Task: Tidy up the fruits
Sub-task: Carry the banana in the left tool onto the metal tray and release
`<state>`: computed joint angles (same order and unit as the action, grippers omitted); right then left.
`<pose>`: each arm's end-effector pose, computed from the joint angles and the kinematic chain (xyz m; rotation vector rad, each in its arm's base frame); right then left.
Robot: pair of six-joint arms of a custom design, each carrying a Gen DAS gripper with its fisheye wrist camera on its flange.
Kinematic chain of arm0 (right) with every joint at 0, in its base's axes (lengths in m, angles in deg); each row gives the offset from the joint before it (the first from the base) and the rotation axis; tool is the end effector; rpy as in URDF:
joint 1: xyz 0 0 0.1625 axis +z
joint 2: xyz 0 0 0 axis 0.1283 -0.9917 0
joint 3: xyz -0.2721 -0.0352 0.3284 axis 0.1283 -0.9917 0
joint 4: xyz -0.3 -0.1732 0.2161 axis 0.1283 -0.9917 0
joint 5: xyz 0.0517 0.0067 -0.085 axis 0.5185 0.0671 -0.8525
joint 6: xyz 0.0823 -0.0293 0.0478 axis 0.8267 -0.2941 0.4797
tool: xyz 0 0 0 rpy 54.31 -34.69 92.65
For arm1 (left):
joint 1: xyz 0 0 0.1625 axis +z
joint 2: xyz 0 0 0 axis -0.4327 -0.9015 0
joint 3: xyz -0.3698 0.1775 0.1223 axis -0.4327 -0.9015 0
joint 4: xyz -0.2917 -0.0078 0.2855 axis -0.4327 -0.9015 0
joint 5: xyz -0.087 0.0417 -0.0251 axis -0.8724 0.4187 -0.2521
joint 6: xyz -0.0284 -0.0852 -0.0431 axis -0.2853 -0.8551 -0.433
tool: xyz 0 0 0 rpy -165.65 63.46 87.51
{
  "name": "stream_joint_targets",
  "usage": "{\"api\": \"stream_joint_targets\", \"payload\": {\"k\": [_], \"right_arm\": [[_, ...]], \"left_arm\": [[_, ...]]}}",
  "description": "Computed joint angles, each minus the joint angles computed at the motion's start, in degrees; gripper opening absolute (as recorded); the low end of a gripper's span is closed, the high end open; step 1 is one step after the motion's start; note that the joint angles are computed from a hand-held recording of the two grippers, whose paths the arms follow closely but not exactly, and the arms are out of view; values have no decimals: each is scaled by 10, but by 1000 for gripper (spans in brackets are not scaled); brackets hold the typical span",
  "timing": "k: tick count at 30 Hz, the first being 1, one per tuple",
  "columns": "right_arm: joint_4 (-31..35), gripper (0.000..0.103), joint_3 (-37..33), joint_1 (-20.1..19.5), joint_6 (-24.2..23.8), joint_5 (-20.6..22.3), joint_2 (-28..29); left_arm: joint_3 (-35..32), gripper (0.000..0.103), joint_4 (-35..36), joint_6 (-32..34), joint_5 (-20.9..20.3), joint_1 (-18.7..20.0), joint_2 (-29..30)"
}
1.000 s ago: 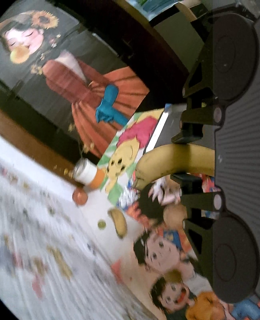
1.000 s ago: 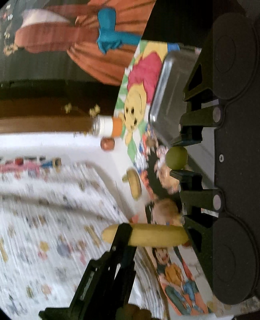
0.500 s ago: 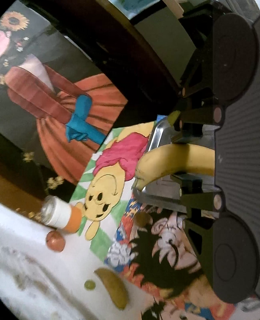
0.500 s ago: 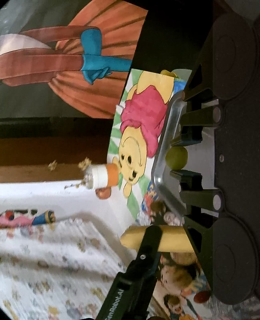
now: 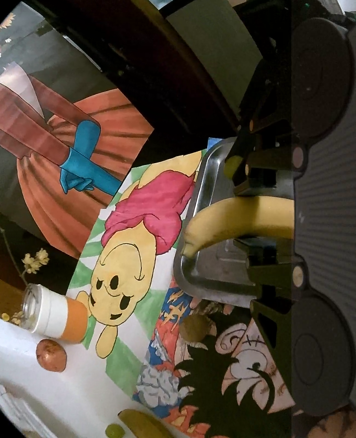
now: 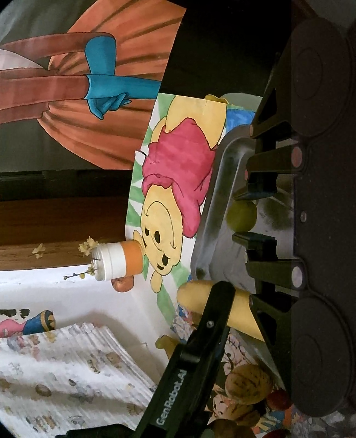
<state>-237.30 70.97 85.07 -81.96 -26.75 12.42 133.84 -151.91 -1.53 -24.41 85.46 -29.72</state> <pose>0.1584 -0.7214 0.1009 1.3107 -2.4287 0.6824 -0.1497 -0.6474 0.1405 -0.1518 2.5914 -1.1046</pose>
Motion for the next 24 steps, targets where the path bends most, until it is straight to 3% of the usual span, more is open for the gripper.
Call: {"api": "stream_joint_targets", "payload": {"k": [14,24], "right_arm": [[-6,27,0,-4,-11,-11,6],[-49,38,33,-6,-12,-13,-9]], "left_arm": [[-25,36,16,-3,-16,18,21],[-20,41,24,-12,-3,14,15]]}}
